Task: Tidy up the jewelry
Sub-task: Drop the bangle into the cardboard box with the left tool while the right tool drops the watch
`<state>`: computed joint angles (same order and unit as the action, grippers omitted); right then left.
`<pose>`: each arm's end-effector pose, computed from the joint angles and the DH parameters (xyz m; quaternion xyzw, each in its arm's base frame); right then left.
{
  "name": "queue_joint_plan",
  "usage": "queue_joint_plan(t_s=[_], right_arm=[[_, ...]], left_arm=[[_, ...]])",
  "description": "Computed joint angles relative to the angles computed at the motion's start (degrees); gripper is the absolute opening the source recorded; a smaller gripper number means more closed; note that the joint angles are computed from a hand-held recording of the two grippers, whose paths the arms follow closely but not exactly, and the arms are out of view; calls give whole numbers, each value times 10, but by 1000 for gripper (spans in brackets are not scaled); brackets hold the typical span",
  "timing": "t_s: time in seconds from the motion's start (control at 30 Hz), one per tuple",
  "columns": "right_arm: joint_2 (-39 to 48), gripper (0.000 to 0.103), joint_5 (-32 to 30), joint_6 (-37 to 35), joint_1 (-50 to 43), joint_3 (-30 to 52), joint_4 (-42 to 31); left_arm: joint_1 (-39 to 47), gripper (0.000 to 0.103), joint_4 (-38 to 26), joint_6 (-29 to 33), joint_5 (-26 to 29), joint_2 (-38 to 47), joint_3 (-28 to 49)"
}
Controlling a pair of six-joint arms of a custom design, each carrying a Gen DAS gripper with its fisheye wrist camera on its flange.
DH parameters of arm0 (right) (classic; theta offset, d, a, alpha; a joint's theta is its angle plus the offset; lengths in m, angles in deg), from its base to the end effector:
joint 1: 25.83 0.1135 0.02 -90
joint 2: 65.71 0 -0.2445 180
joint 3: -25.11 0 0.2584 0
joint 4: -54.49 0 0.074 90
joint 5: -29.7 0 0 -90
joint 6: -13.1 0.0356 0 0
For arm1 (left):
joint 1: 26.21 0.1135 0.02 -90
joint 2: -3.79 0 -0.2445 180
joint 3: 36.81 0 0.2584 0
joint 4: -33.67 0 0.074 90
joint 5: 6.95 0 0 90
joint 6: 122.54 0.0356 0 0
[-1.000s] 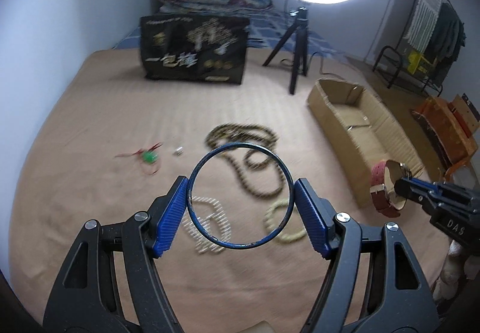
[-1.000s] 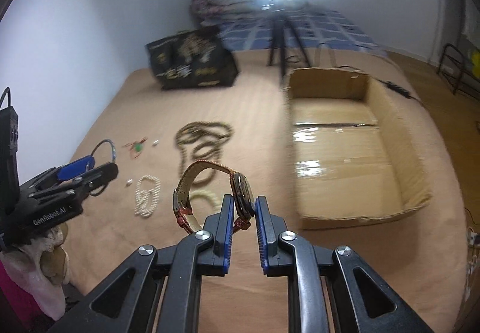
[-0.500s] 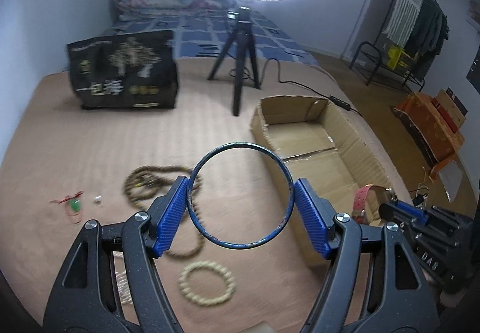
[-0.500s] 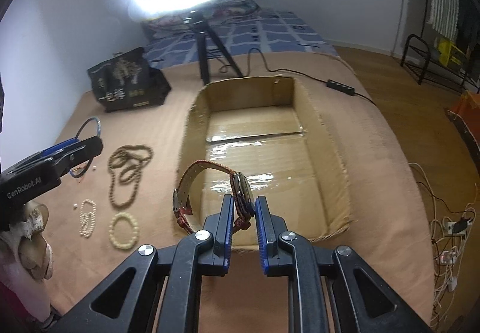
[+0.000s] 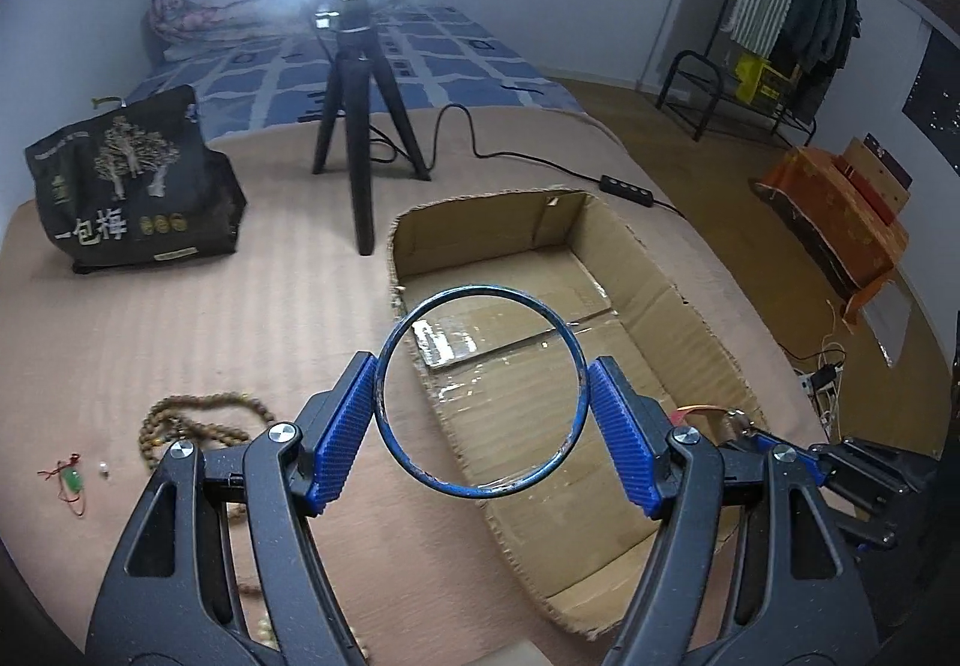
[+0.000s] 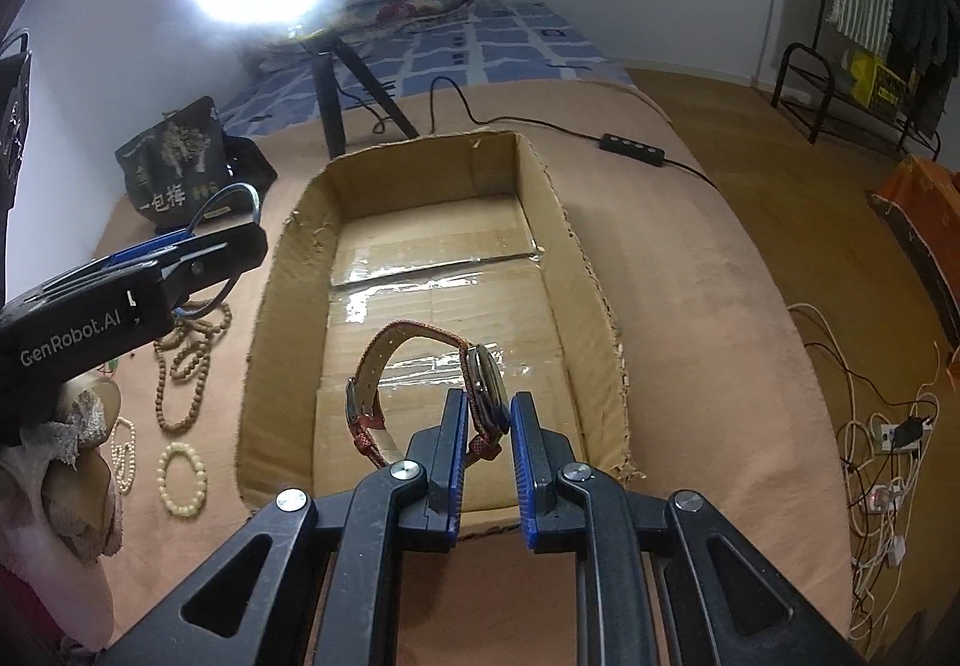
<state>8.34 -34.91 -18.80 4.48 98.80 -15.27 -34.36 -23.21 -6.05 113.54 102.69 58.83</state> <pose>0.2212 0.1116 0.2471 0.2676 0.9237 -0.0378 0.2716 0.3616 -0.0700 0.2496 0.3422 0.8698 -0.2112 0.2859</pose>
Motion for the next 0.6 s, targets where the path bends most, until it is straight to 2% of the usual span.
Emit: queue_joint_plan(t_s=[0.13, 0.2, 0.33, 0.43, 0.6], right_arm=[[-1, 16, -8, -8, -7, -5, 10], [1, 28, -1, -6, -4, -2, 4], [-5, 33, 3, -3, -3, -1, 1], [-8, 43, 9, 3, 0, -1, -1], [-5, 45, 16, 4, 6, 7, -3]], left_arm=[[-9, 73, -6, -4, 1, 7, 5], [-12, 73, -11, -3, 1, 8, 5], [-13, 74, -16, 1, 0, 6, 6], [-8, 74, -23, 5, 3, 6, 11], [7, 74, -30, 14, 8, -1, 14]])
